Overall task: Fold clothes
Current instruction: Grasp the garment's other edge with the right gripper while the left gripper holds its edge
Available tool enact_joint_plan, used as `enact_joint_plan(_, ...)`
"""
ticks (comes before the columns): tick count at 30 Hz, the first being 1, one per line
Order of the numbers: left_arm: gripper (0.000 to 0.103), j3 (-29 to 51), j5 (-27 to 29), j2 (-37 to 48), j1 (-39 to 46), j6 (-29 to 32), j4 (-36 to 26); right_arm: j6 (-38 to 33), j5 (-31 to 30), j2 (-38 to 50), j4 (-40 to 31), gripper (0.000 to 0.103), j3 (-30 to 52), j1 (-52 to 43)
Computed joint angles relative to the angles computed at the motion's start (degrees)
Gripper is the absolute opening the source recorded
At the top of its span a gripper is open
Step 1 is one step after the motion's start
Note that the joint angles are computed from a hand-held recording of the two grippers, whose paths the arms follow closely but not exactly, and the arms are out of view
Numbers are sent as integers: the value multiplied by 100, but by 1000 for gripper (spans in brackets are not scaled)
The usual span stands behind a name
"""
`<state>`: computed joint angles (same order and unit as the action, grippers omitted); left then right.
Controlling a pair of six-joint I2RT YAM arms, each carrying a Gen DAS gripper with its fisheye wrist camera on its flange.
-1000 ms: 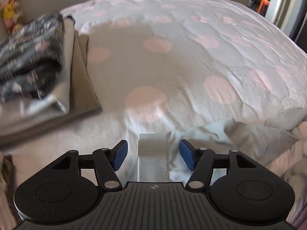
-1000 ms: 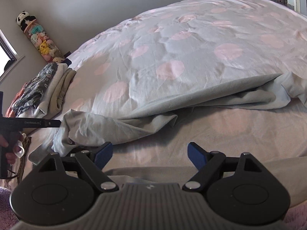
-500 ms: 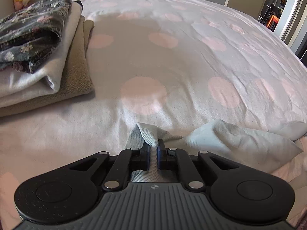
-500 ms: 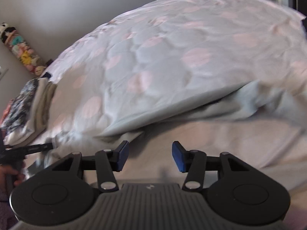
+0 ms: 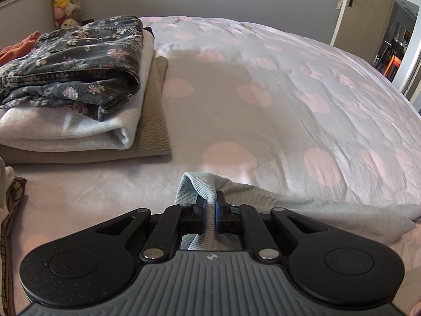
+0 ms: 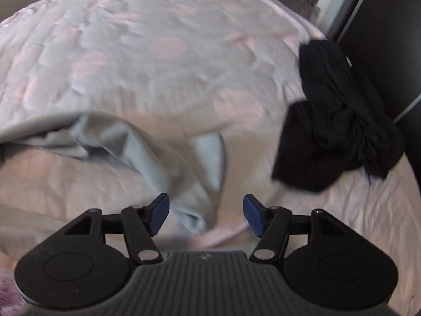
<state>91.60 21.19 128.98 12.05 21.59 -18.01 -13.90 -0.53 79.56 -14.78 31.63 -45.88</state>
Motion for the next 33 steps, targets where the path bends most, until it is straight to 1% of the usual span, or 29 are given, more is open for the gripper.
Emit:
enact_joint_plan(1,4,-52,-17,-35,-5,-16,61,2,-110,85,181,65,-114,-116)
enact_joint_plan(2,4,-132,-30,-93,-4,-34,135,39,-188,146,386,62,-234,-143)
enact_joint_plan(3,4,-212,-43,-150,-3,-51,208,80,-265,211,590,49,-347,-163)
enact_joint_plan(4,4,-290,-56,-208,-3,-68,281,148,-328,249,725,40,-418,-132)
enact_joint_plan(5,4,-379,-63,-274,3,-90,365,243,-315,218,767,21,-461,-54)
enact_joint_plan(7,4,-621,-29,-464,47,-166,605,351,-175,8,786,18,-529,95)
enact_joint_plan(8,4,-764,17,-579,93,-220,760,369,-59,-154,765,11,-553,167)
enact_joint_plan(10,4,-1035,83,-805,194,-366,1094,373,95,-558,664,10,-568,198)
enact_joint_plan(14,4,-1425,348,-1269,492,-860,1609,201,-180,-1580,65,9,-323,-352)
enact_joint_plan(16,4,-1538,487,-1474,654,-1113,1749,101,-329,-2012,-258,9,-155,-607)
enact_joint_plan(18,4,-1588,635,-1639,815,-1242,1808,-12,-296,-2364,-540,9,-16,-731)
enact_joint_plan(21,4,-1565,755,-1764,999,-1351,1819,-145,-305,-2602,-924,9,221,-935)
enact_joint_plan(23,4,-1405,652,-1689,1031,-1388,1714,-176,-188,-2485,-960,9,304,-968)
enact_joint_plan(25,4,-1217,423,-1500,977,-1420,1671,-140,-41,-2136,-750,9,309,-894)
enact_joint_plan(29,4,-1038,-26,-1139,787,-1356,1792,99,417,-942,44,8,332,-367)
enact_joint_plan(33,4,-922,-517,-772,560,-1039,1884,418,288,288,473,10,656,-18)
